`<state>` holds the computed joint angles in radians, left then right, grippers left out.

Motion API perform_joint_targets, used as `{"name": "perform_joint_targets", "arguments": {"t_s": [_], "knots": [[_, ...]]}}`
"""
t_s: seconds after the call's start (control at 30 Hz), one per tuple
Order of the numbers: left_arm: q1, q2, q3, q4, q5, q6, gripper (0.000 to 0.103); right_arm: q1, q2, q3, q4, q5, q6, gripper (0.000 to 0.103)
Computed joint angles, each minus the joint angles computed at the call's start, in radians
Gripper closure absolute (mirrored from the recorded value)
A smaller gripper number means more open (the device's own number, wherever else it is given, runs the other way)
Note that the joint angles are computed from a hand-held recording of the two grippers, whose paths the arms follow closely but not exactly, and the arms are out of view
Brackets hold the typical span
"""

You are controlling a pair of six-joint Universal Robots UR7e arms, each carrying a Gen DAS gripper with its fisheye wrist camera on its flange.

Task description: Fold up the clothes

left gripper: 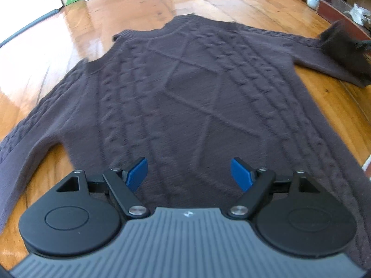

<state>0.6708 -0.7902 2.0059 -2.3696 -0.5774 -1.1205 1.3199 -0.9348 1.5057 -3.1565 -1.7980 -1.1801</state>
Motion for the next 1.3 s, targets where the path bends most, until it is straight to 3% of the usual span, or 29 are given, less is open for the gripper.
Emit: {"name": "perform_joint_targets", "arguments": {"t_s": [0.1, 0.13, 0.2, 0.23, 0.27, 0.33, 0.47, 0.7, 0.8, 0.87, 0.97, 1.13, 1.3], "knots": [[0.0, -0.011, 0.008, 0.059, -0.007, -0.083, 0.025, 0.0, 0.088, -0.128, -0.209, -0.141, 0.05, 0.083], [-0.003, -0.014, 0.014, 0.058, -0.01, -0.092, 0.024, 0.002, 0.117, -0.183, -0.228, -0.211, 0.069, 0.077], [-0.011, -0.022, 0.027, 0.048, -0.015, -0.101, 0.024, -0.002, 0.119, -0.235, -0.185, -0.281, 0.144, 0.078], [-0.015, -0.026, 0.032, 0.045, -0.017, -0.104, 0.024, -0.006, 0.102, -0.228, -0.166, -0.275, 0.176, 0.073], [-0.02, -0.03, 0.038, 0.042, -0.02, -0.107, 0.024, -0.008, 0.078, -0.2, -0.164, -0.252, 0.19, 0.061], [-0.028, -0.038, 0.044, 0.059, -0.024, -0.124, 0.024, -0.008, 0.037, -0.137, -0.184, -0.208, 0.191, 0.047], [-0.047, -0.059, 0.05, 0.125, -0.045, -0.176, 0.024, 0.013, -0.007, -0.042, -0.155, -0.162, 0.16, 0.046], [-0.105, -0.116, 0.122, 0.167, -0.111, -0.284, 0.023, 0.056, -0.184, 0.173, 0.146, -0.099, 0.349, 0.046], [-0.141, -0.136, 0.167, 0.16, -0.152, -0.316, 0.023, 0.051, -0.292, 0.277, 0.344, -0.046, 0.412, 0.046], [-0.163, -0.146, 0.191, 0.159, -0.188, -0.325, 0.023, 0.047, -0.367, 0.335, 0.492, -0.042, 0.396, 0.046], [-0.198, -0.173, 0.231, 0.115, -0.26, -0.332, 0.023, 0.032, -0.498, 0.43, 0.677, -0.056, 0.291, 0.046], [-0.312, -0.224, 0.291, 0.118, -0.352, -0.45, 0.023, -0.078, -0.757, 0.613, 0.805, -0.014, 0.061, 0.04], [-0.423, -0.257, 0.335, 0.172, -0.487, -0.588, 0.023, -0.276, -0.913, 0.723, 0.8, 0.041, 0.005, 0.039]]}}
